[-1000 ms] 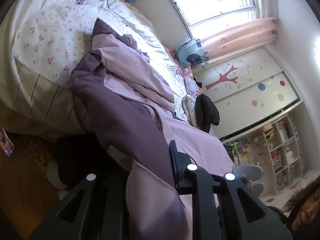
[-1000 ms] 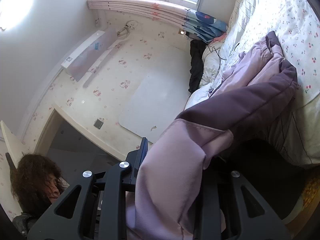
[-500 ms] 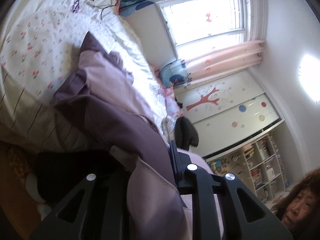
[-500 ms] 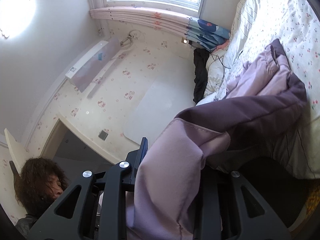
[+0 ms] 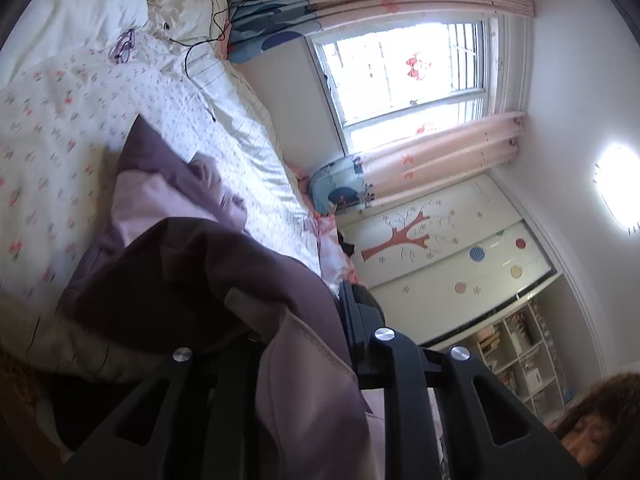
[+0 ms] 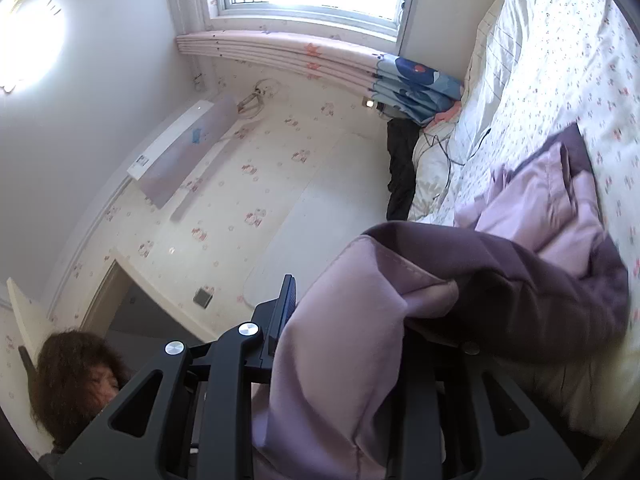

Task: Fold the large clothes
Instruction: 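Lay the held jacket flat onto the bed with both grippers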

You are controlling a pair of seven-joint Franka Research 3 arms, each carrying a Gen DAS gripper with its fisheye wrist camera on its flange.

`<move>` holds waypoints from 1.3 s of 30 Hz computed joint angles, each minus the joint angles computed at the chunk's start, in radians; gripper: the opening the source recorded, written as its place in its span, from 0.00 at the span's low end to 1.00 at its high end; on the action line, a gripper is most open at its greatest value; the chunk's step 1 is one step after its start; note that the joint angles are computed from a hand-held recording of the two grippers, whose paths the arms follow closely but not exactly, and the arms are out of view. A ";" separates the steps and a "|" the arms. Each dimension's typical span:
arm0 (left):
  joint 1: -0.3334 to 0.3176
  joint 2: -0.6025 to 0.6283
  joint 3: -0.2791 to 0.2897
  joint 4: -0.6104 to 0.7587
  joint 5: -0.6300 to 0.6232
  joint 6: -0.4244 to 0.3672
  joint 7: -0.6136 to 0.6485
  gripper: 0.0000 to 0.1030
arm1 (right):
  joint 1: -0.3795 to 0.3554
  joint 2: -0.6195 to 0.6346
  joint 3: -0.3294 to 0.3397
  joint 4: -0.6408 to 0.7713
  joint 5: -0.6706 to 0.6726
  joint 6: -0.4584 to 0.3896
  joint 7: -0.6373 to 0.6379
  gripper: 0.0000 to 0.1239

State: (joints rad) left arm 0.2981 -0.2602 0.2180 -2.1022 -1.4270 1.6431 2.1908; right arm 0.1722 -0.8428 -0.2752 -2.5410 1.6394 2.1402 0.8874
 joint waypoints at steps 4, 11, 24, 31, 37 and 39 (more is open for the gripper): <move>-0.016 0.095 -0.036 0.104 -0.045 0.055 -0.032 0.18 | 0.011 0.140 -0.010 0.109 0.016 -0.004 -0.018 0.21; -0.016 0.357 -0.160 0.382 -0.083 0.218 -0.145 0.18 | -0.025 0.477 0.015 0.365 0.040 0.030 0.026 0.21; 0.024 0.665 -0.345 0.529 0.035 0.505 -0.271 0.20 | -0.179 0.919 0.185 0.608 0.000 0.089 0.238 0.24; 0.105 0.630 -0.397 0.560 -0.029 0.455 -0.371 0.48 | -0.196 0.940 0.237 0.719 -0.034 0.115 0.307 0.63; 0.107 0.578 -0.385 0.557 -0.152 0.508 -0.403 0.74 | -0.186 0.891 0.237 0.688 -0.009 0.143 0.375 0.71; 0.095 0.541 -0.370 0.528 -0.172 0.573 -0.367 0.80 | -0.182 0.885 0.235 0.691 -0.006 0.160 0.398 0.71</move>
State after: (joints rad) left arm 0.3927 0.2806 -0.1521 -1.5741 -1.5987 2.2165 1.8241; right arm -0.0095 0.0424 -0.0399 -1.8498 1.6338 2.3005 1.2849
